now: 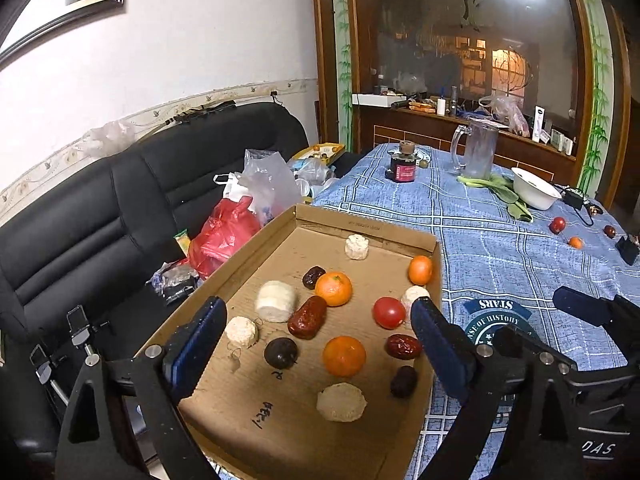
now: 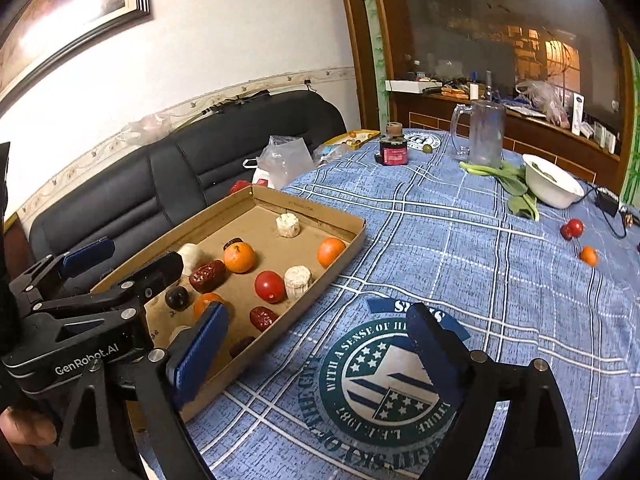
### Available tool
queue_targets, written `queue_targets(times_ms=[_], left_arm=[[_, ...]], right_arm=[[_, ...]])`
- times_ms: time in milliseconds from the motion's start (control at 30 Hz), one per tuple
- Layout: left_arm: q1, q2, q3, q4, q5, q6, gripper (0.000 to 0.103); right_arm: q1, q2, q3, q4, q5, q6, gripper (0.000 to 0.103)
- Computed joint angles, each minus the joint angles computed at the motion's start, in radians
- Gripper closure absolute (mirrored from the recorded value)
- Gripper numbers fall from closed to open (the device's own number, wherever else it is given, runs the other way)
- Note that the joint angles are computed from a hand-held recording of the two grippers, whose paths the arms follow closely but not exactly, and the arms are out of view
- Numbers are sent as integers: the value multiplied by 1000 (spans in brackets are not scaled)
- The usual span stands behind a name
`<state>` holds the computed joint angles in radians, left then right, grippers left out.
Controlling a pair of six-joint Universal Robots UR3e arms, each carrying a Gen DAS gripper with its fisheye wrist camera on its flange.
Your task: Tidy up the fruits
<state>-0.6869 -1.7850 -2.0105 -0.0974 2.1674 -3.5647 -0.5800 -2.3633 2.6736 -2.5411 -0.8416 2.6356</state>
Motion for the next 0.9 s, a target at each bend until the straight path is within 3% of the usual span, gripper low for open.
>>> queue_targets(times_ms=[400, 900], left_arm=[[1, -1, 1, -15, 28, -11, 10], [10, -5, 3, -18, 22, -18, 10]], right_arm=[[68, 101, -3, -125, -38, 45, 9], [90, 149, -13, -151, -42, 49, 9]])
